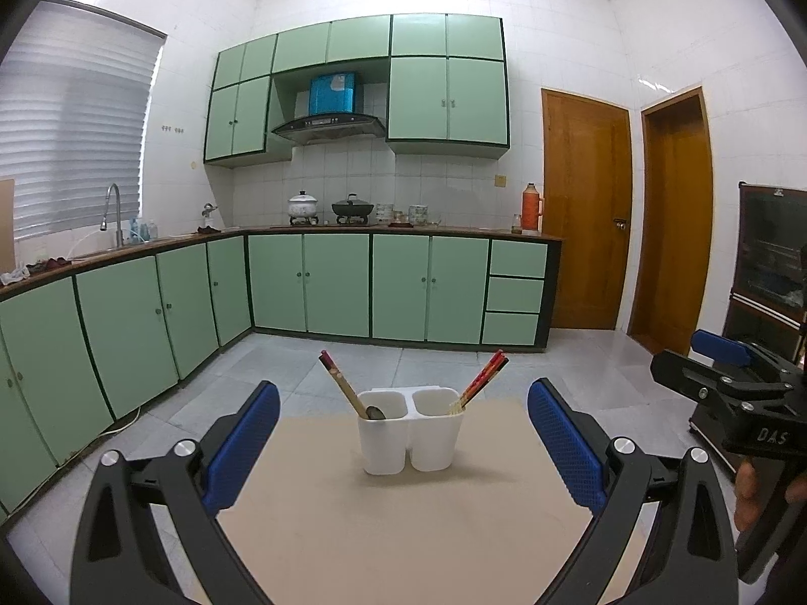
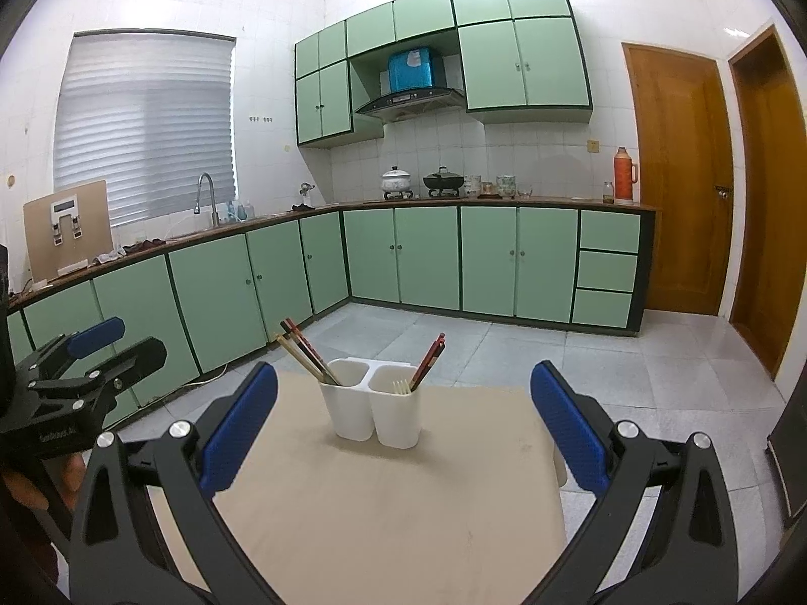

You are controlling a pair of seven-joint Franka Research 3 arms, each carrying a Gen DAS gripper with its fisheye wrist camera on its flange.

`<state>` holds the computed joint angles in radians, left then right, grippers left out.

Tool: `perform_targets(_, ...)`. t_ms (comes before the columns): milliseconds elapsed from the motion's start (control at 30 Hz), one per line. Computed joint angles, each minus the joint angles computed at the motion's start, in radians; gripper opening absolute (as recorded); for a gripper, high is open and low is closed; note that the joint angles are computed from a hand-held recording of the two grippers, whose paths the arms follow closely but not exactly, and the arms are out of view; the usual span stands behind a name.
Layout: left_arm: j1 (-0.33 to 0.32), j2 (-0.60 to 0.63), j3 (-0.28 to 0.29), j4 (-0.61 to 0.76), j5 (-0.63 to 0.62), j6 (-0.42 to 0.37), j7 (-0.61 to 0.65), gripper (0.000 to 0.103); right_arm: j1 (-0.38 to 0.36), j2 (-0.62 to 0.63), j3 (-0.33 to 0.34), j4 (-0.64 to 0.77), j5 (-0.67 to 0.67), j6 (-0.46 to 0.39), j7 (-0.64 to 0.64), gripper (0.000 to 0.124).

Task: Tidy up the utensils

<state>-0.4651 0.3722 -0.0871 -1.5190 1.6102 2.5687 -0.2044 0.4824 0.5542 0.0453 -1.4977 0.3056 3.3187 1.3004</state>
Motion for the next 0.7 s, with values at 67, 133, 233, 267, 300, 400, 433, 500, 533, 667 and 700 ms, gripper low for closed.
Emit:
perform_targets(67, -0.003, -0.004, 0.000, -0.005, 0.006, -0.004, -0.005, 0.097, 0.003, -0.001, -0.002, -0.002, -0.001, 0.002, -0.002, 0.098)
perform_targets(133, -0.003, -0.005, -0.002, -0.006, 0.008, -0.006, -0.008, 0.097, 0.004, -0.001, -0.001, -0.003, -0.001, 0.006, -0.003, 0.098)
perform_targets(233, -0.005, -0.005, -0.004, -0.006, 0.011, -0.010, -0.009, 0.097, 0.005, 0.002, -0.001, 0.003, -0.002, 0.004, -0.005, 0.098)
perform_targets(267, -0.006, -0.007, -0.004, -0.007, 0.011, -0.012, -0.009, 0.097, 0.007, 0.001, -0.004, 0.000, -0.001, 0.006, -0.005, 0.098)
perform_targets(300, -0.005, -0.005, -0.005, -0.005, 0.010, -0.012, -0.008, 0.097, 0.006, 0.001, -0.003, -0.001, -0.002, 0.007, -0.006, 0.098)
perform_targets(400, -0.005, -0.005, -0.005, -0.004, 0.010, -0.014, -0.008, 0.097, 0.005, 0.001, -0.001, -0.001, 0.000, 0.008, -0.008, 0.098)
perform_targets(433, -0.006, -0.005, -0.005, -0.005, 0.011, -0.016, -0.009, 0.097, 0.005, 0.002, 0.000, 0.000, -0.001, 0.008, -0.008, 0.098)
perform_targets(500, -0.008, -0.004, -0.006, -0.004, 0.009, -0.018, -0.009, 0.097, 0.010, 0.000, -0.006, -0.002, 0.000, 0.007, -0.010, 0.098)
perform_targets(533, -0.008, -0.003, -0.007, -0.002, 0.007, -0.019, -0.007, 0.097, 0.015, 0.001, -0.011, 0.000, 0.001, 0.007, -0.010, 0.098)
perform_targets(667, -0.009, -0.004, -0.006, -0.002, 0.007, -0.018, -0.006, 0.097, 0.016, 0.002, -0.012, 0.002, 0.001, 0.005, -0.012, 0.098)
perform_targets(700, -0.009, -0.004, -0.006, -0.002, 0.007, -0.018, -0.006, 0.097, 0.016, 0.002, -0.012, 0.001, 0.001, 0.005, -0.012, 0.098)
